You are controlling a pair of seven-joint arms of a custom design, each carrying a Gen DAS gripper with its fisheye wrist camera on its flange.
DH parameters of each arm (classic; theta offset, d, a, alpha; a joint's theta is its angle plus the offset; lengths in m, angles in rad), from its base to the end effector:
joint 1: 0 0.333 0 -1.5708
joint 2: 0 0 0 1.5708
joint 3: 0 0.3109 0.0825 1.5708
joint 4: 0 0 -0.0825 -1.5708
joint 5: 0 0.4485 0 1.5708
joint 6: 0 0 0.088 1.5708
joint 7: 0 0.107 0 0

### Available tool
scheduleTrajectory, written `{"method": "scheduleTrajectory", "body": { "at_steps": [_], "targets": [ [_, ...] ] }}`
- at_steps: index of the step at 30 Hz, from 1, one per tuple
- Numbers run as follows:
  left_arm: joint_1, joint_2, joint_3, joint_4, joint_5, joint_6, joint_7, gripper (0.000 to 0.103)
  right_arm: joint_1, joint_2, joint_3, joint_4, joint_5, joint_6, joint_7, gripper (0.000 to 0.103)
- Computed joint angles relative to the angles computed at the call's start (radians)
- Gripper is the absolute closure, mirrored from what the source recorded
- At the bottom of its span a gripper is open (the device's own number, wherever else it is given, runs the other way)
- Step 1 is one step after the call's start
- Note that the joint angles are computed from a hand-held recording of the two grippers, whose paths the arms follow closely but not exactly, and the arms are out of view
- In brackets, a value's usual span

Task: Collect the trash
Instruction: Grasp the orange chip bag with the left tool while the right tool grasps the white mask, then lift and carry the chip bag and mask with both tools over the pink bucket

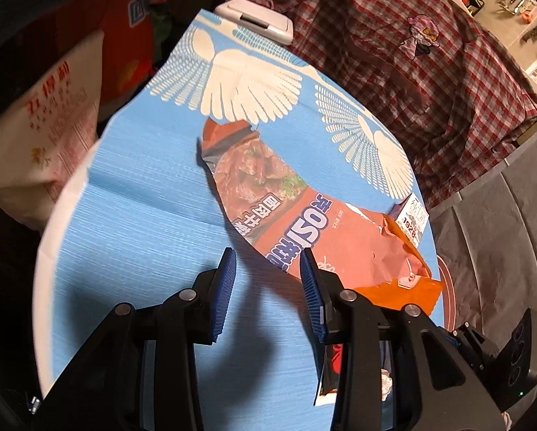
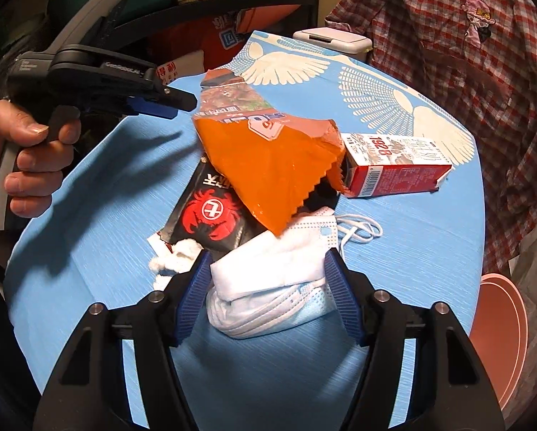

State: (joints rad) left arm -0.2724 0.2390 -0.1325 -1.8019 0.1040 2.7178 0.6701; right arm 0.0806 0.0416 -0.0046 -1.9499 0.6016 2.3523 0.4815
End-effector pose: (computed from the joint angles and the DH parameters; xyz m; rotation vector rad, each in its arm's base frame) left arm 0.6687 -0.2834 0.4590 -2.3942 1.5345 -0.9871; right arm 0.6570 0.0580 0.4655 -2.3749 0.9464 -0.2613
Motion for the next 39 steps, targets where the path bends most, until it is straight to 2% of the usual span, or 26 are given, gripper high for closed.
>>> {"method": "scheduleTrajectory", "body": {
  "at_steps": [8,10,11,15,19,31,34,35,36,39],
  "targets": [
    [-0.002,0.051,-0.015,0.053,-0.066,0.002,0.045,0.066,-0.012,0.004,-0.006,0.01,0.003,-0.016,-0.019,0.063],
    [-0.005,0.062,-0.016,0.068,-0.077,-0.007,0.058,0.066,-0.014,0.001,-0.007,0.009,0.008,-0.016,-0.025,0.071],
    [-0.008,0.066,-0.015,0.075,-0.078,-0.013,0.059,0.066,-0.016,0.001,-0.008,0.01,0.008,-0.018,-0.025,0.079],
    [-0.017,0.075,-0.009,0.09,-0.08,-0.027,0.053,0.067,-0.022,-0.006,-0.014,0.009,0.02,-0.012,-0.032,0.086],
    [-0.024,0.084,-0.005,0.107,-0.079,-0.059,0.039,0.07,-0.028,-0.014,-0.021,0.006,0.03,-0.002,-0.033,0.09],
    [-0.03,0.094,-0.007,0.123,-0.083,-0.09,-0.017,0.07,-0.038,-0.034,-0.037,-0.004,0.052,0.018,-0.028,0.091],
    [-0.039,0.098,-0.003,0.135,-0.064,-0.098,-0.03,0.083,-0.039,-0.038,-0.039,-0.008,0.056,0.024,-0.029,0.091],
    [-0.041,0.098,-0.002,0.138,-0.058,-0.099,-0.034,0.095,-0.039,-0.04,-0.04,-0.01,0.058,0.029,-0.029,0.091],
    [-0.046,0.099,0.0,0.144,-0.048,-0.102,-0.04,0.1,-0.038,-0.043,-0.04,-0.013,0.06,0.034,-0.028,0.092],
    [-0.067,0.092,0.016,0.152,0.011,-0.105,-0.078,0.103,-0.037,-0.05,-0.043,-0.018,0.067,0.045,-0.025,0.092]
  ]
}}
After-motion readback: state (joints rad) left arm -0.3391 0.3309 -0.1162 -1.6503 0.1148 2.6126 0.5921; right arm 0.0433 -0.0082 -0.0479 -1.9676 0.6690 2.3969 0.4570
